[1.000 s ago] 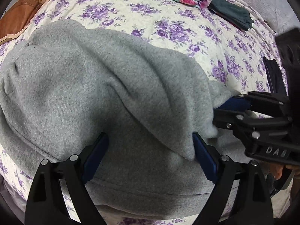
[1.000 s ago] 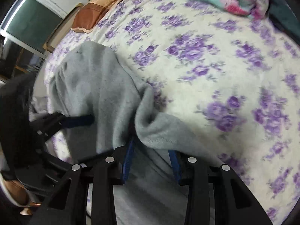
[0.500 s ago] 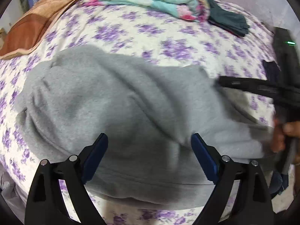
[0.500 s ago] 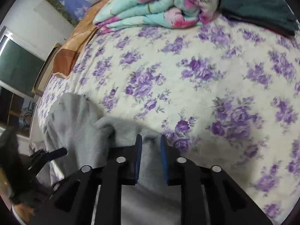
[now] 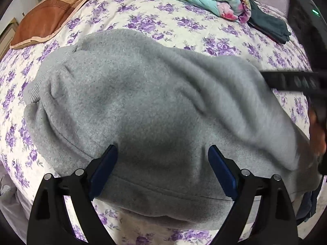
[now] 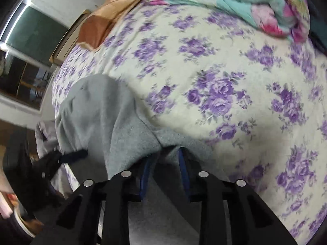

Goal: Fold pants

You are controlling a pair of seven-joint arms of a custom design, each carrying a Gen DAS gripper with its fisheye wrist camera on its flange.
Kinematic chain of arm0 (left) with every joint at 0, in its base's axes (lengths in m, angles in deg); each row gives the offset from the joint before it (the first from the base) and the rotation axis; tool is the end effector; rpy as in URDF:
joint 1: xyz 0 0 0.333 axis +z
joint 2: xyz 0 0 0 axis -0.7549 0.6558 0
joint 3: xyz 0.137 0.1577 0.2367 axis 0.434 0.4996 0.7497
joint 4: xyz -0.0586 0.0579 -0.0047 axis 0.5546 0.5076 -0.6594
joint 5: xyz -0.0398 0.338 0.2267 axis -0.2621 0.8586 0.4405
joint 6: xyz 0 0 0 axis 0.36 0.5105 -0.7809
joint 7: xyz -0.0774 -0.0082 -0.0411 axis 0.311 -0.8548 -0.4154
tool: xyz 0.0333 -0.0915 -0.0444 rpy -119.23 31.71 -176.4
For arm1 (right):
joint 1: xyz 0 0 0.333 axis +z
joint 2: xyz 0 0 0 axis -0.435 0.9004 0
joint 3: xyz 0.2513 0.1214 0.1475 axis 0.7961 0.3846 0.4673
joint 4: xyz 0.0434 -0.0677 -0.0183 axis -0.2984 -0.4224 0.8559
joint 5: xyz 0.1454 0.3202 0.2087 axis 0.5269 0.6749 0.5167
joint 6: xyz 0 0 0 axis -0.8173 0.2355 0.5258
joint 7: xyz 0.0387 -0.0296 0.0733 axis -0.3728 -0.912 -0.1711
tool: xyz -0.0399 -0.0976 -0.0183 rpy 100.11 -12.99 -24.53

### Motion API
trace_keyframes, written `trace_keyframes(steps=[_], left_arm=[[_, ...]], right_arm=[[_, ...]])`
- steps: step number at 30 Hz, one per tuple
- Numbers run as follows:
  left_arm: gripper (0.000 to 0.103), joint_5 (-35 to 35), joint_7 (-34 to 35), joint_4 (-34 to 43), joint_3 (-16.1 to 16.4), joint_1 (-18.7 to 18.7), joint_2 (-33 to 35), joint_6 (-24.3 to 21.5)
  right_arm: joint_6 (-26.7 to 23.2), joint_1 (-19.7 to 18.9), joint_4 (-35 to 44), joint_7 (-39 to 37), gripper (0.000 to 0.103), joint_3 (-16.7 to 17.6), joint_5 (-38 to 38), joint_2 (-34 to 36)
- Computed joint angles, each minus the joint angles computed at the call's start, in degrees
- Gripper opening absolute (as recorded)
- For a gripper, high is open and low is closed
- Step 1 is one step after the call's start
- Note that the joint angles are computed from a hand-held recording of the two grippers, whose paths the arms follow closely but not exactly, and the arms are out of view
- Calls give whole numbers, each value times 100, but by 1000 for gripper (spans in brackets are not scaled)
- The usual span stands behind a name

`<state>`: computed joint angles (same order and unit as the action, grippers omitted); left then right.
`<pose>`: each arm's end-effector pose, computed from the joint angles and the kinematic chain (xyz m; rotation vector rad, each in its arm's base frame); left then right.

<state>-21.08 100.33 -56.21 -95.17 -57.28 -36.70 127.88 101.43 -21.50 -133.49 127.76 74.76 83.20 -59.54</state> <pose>0.5908 -0.1986 0.4947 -1.5393 2.6282 -0.4166 0.6085 0.0539 0.4850 -1.7887 1.9492 0.1787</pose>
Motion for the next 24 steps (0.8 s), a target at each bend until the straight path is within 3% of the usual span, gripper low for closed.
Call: trace_keyframes(steps=[1,2,4,7,9,10,11,12,13,15,16,18,19,20,22,24], left_arm=[[87,-8,9,-11,0,0,-1,16],[87,-39,44,-33,3,7,-2,45],[87,-16,84,-77,7,9,-5,71],[87,184,75,-142,-4,-28,-11,158],[87,296,51,-143,-15,-56,-16,185],[87,239,84,-148,-11,-46,-34,199],[87,169,122,-155,-6,-31,-49,211],[87,95,159,-163,1,-14,-62,231],[87,38,199,-168,14,8,-59,249],[87,-42,283,-171,23,35,-27,236],[87,-43,305,-169,22,37,-11,232],[87,72,353,-216,10,16,-37,296],[87,130,346,-228,4,3,-37,312],[87,216,350,-262,4,-7,-50,339],[86,226,444,-369,15,8,-85,446],[85,293,655,-596,22,23,-192,662]], right_arm=[[241,52,-58,139,4,-45,-181,-25],[557,270,-135,375,1,-254,-397,-74],[1136,592,-294,717,0,-642,-486,-136],[1005,581,-147,1296,0,-715,-1586,-18],[1076,518,-270,1272,2,-699,-1531,-216],[1226,502,-465,1178,8,-684,-1484,-468],[1239,557,-642,996,39,-746,-1447,-676],[1086,492,-704,686,62,-687,-1324,-808],[1051,533,-807,522,71,-707,-1247,-913],[641,546,-785,94,58,-749,-702,-883],[581,627,-730,154,39,-775,-747,-791],[342,674,-503,129,30,-753,-691,-459],[253,538,-331,231,24,-527,-747,-275],[208,294,-213,287,17,-212,-944,-132],[320,168,-150,537,8,4,-1573,-64],[683,530,-241,1636,4,-274,-3152,-150]])
